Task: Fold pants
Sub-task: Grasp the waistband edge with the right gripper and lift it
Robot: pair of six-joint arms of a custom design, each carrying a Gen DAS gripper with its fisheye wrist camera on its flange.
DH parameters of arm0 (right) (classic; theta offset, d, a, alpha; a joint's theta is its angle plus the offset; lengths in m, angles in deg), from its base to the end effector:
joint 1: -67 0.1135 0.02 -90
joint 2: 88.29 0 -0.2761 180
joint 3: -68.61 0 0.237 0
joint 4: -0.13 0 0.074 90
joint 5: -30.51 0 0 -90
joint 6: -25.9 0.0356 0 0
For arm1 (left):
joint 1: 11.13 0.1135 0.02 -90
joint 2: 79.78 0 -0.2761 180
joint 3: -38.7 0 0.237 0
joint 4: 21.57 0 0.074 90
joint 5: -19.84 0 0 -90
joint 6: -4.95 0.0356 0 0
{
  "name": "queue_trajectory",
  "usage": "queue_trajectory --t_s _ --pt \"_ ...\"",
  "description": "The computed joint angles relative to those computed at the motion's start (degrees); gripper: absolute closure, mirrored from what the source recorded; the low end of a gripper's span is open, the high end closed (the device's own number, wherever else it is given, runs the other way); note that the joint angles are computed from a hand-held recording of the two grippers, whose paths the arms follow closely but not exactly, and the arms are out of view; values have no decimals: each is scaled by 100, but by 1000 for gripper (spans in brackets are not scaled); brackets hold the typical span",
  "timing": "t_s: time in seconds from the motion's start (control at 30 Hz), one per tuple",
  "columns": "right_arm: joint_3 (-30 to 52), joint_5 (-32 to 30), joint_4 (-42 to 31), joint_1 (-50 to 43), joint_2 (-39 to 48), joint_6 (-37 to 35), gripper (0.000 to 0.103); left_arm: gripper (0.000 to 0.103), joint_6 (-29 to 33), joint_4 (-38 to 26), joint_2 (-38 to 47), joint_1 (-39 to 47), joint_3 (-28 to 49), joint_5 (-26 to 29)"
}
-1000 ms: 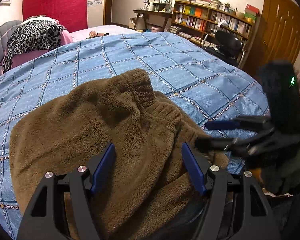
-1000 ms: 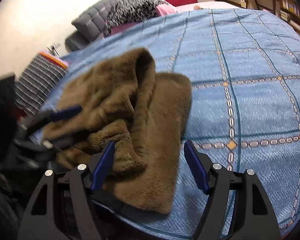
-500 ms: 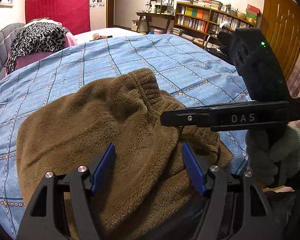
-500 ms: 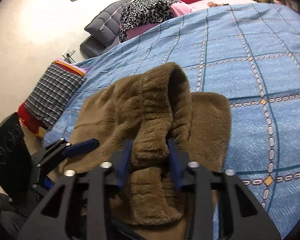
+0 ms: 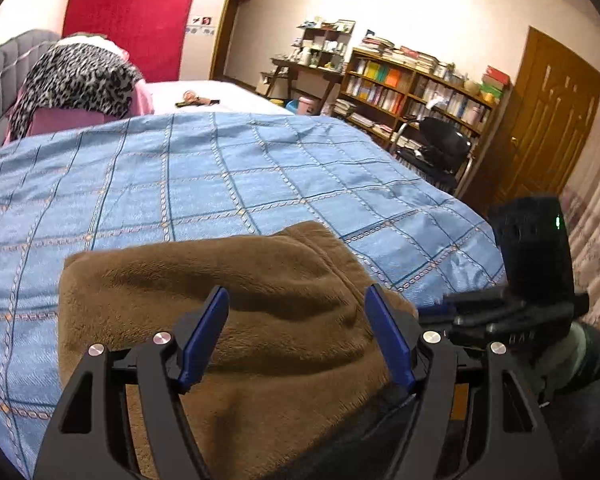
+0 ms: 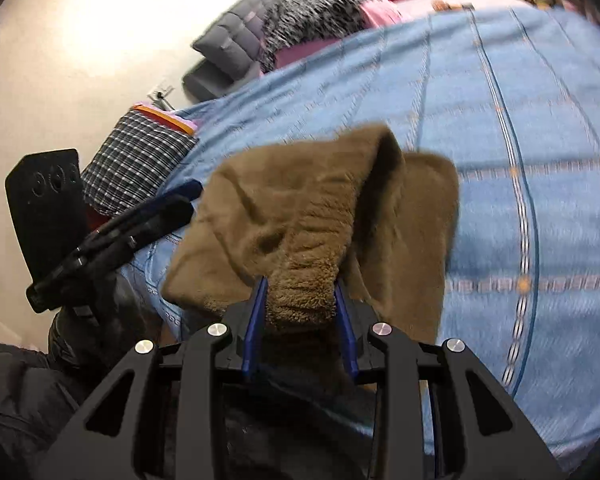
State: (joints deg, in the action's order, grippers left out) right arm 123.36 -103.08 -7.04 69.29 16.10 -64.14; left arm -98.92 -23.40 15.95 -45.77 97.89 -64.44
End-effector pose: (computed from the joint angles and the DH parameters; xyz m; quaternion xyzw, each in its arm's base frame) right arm 0.2955 0.0364 0.1168 -0.1241 0.8875 0.3610 0.2582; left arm 0.2644 -0.1870 0.1792 0.1834 0.8804 -0.2196 0.3781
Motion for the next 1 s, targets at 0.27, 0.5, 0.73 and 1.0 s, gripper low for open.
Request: queue_trajectory --t_s 0.27,0.5,0.73,1.0 --pt "-53 -197 435 -59 307 418 65 32 268 332 1147 -594 144 -750" --pt "370 -186 948 -214 722 1131 41 32 257 504 1078 -581 -12 -742" --pt "1273 -160 674 13 1607 1290 41 32 279 550 1091 -613 -47 -795" --pt "1581 -884 477 -33 1851 1387 39 32 302 540 1129 -614 -6 -799"
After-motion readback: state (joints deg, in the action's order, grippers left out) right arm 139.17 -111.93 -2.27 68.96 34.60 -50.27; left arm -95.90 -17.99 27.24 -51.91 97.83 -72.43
